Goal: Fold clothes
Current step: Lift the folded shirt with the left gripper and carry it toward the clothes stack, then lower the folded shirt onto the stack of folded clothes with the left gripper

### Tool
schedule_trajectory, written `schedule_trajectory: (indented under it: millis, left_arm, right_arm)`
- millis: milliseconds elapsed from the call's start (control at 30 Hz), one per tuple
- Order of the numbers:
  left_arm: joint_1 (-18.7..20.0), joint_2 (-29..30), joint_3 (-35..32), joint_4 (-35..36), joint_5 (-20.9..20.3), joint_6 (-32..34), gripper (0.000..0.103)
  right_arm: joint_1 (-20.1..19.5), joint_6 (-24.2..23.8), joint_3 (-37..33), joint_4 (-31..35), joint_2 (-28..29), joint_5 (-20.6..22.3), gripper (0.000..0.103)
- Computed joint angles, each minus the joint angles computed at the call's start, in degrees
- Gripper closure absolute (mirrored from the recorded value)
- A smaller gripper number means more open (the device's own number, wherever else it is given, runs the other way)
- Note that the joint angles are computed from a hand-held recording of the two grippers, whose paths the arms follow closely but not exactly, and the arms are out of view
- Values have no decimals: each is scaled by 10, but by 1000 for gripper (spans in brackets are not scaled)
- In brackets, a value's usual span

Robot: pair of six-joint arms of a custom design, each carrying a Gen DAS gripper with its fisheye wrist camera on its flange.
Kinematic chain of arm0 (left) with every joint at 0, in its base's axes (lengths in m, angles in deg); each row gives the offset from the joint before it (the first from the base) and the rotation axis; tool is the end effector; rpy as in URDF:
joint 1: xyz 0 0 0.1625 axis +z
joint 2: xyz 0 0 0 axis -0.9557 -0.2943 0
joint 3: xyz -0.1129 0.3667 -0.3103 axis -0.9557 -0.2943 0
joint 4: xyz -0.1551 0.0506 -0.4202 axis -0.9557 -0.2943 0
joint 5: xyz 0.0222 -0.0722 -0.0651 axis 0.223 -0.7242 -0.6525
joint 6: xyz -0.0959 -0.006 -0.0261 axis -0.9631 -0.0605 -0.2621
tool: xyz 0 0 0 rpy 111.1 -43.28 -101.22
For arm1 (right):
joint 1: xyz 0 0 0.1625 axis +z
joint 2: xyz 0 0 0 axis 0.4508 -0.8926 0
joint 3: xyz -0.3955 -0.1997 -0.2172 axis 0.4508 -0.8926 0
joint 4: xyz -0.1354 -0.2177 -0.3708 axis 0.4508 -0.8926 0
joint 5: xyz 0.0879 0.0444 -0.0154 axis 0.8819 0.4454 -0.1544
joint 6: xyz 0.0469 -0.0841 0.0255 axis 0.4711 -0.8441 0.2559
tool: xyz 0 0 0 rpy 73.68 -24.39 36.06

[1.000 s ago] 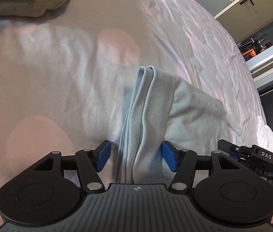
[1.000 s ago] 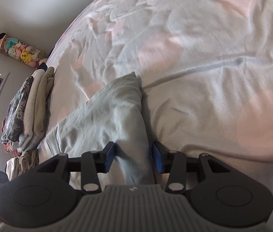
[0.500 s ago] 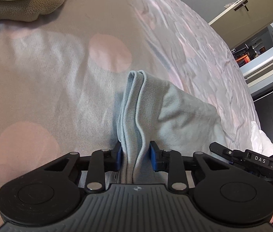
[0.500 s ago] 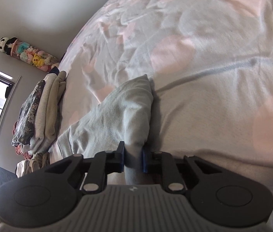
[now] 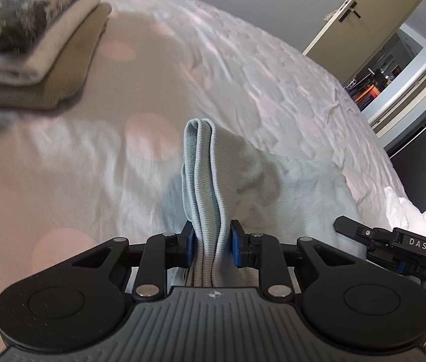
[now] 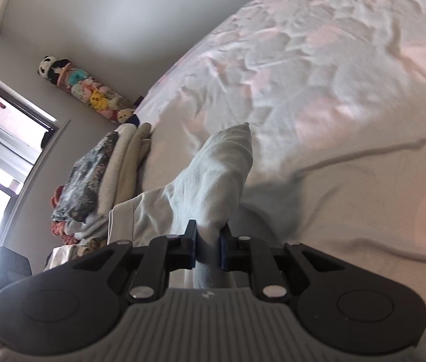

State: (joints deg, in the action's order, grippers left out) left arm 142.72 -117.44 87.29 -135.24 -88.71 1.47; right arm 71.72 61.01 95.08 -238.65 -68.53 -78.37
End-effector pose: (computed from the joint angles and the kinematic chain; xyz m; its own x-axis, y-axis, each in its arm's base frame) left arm -0.0202 -0.5478 0.2907 -0.9328 0.1584 -0.3238 0.2978 0.8449 -0.4445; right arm 0.2052 -0.5101 0.0560 -0.9991 -0.0376 -0.0184 -0.0163 0.7537 -0.6571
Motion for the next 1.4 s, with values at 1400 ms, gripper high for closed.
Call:
schedule_trajectory:
  millis: [1400]
  left_arm:
    - [190, -148, -326, 360, 96, 191, 82]
  right_arm:
    - [250, 113, -524, 399, 328, 93, 87]
